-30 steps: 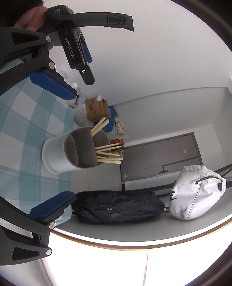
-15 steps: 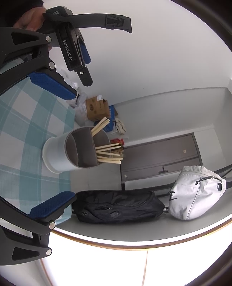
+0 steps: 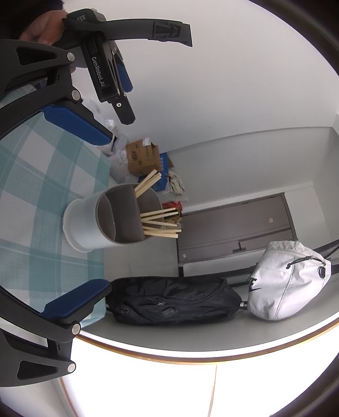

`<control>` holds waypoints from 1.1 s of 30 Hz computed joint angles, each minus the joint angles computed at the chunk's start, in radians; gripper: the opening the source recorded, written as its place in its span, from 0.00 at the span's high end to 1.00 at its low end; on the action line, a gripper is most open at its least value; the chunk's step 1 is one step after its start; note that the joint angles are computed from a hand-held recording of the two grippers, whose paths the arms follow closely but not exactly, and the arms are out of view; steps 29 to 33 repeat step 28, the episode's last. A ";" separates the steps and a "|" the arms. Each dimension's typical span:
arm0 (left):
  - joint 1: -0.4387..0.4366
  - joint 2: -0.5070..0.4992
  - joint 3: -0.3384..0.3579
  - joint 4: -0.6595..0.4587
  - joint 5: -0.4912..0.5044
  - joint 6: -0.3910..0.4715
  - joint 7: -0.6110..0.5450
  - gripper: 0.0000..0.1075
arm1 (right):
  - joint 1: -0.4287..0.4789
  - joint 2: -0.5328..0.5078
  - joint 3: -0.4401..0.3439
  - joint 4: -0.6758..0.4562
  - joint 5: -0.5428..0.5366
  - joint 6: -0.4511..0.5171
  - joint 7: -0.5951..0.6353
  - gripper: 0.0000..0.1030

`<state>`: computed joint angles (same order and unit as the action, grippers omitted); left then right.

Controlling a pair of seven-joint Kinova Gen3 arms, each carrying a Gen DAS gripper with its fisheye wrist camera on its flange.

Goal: Organize utensils

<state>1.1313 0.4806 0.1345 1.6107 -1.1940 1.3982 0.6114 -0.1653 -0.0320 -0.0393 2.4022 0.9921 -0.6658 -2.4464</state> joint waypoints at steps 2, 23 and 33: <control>0.000 0.001 0.000 0.000 0.003 0.003 0.001 0.09 | 0.000 0.000 -0.001 0.000 -0.002 0.001 0.004 0.00; -0.009 -0.016 0.011 0.022 0.003 -0.015 0.016 0.09 | 0.001 0.006 -0.002 -0.002 0.010 0.006 -0.003 0.00; 0.005 0.016 0.003 -0.018 0.002 0.041 -0.043 0.09 | 0.002 0.015 -0.004 -0.013 0.035 0.007 -0.026 0.00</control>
